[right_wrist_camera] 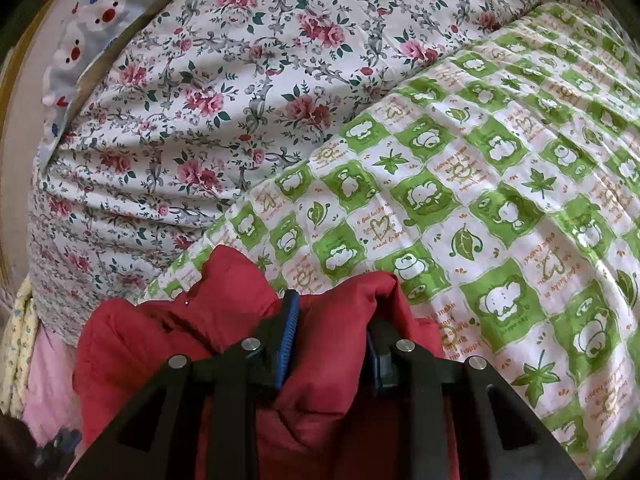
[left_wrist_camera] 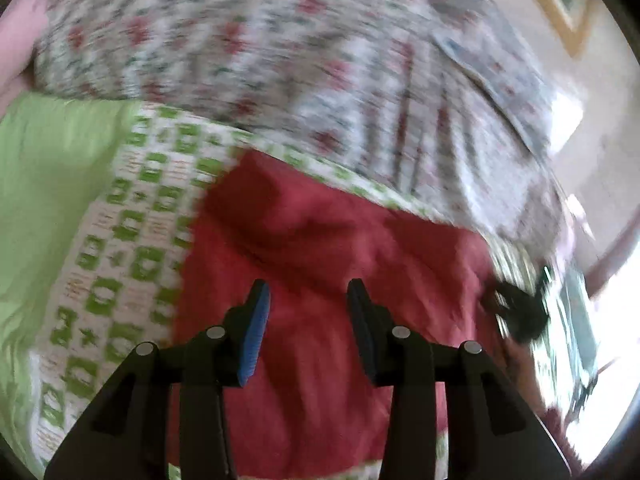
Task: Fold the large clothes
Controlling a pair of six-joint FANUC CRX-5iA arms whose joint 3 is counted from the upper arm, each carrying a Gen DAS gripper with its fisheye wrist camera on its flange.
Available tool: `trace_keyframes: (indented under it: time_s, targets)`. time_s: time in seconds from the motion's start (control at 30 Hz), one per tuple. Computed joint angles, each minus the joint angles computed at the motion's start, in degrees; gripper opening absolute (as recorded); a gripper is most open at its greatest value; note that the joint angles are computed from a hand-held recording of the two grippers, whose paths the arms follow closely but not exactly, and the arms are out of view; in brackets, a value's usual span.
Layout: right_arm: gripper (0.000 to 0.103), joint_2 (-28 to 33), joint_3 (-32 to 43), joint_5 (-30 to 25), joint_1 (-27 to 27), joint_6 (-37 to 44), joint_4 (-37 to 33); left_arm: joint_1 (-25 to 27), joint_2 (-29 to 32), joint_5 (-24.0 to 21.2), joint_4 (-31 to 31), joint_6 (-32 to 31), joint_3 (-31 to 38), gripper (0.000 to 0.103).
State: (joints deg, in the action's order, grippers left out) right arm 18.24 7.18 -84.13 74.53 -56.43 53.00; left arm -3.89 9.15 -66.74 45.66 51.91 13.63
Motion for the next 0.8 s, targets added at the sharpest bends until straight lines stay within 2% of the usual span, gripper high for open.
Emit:
trace_keyframes:
  time_s: [0.1,0.17,0.2,0.27,0.33,0.37,0.43,0.47,0.57,0.63,0.73,0.8]
  targets:
    - [0.031,0.36,1.13,0.01,-0.46,1.86,-0.79,-2.38,-2.39,-3.40,1.64,-6.54,-4.39,0.038]
    - [0.035,-0.03,1.00,0.73,-0.63,2.05,-0.91,-4.71,-4.72,-2.01,-0.06,-10.37,-7.38,0.038]
    - [0.041,-0.78,0.13,1.91,-0.62,1.47,-0.33,-6.28,-5.84,0.02,-2.46,-11.46,-8.51,0.038]
    - [0.046,-1.40,-0.32,2.45,-0.26,1.25,0.72,-8.87,-6.68,3.59,-7.70,-11.15,-9.06,0.038]
    - [0.056,-1.49,0.49,1.61,0.54,2.23,1.88,-10.45,-6.28,6.48,-11.16,-9.78,-8.79,0.038]
    - [0.060,-1.54,0.77,1.10,1.16,2.69,3.18,-10.80,-5.49,7.23,-12.34,-8.55,-8.03,0.038]
    - [0.076,-0.70,2.69,-1.97,2.84,4.65,5.66,-10.90,-3.78,7.89,-13.77,-5.63,-6.18,0.038]
    - [0.077,0.29,4.54,-4.18,3.66,6.36,6.38,-10.64,-3.16,7.75,-13.62,-4.81,-5.66,0.038]
    - [0.077,3.57,9.90,-8.46,6.05,12.07,8.55,-10.80,-2.74,8.73,-14.17,-2.95,-5.46,0.038]
    - [0.077,6.27,14.25,-6.93,6.55,18.34,8.17,-11.47,-2.57,9.93,-15.55,-1.50,-5.23,0.038]
    - [0.077,11.68,23.25,-3.50,5.86,31.35,3.69,-12.11,-2.33,11.08,-17.20,0.38,-5.02,0.038]
    - [0.076,16.27,30.64,-2.45,4.80,41.26,-0.23,-11.54,-2.07,9.93,-16.11,1.28,-4.49,0.038]
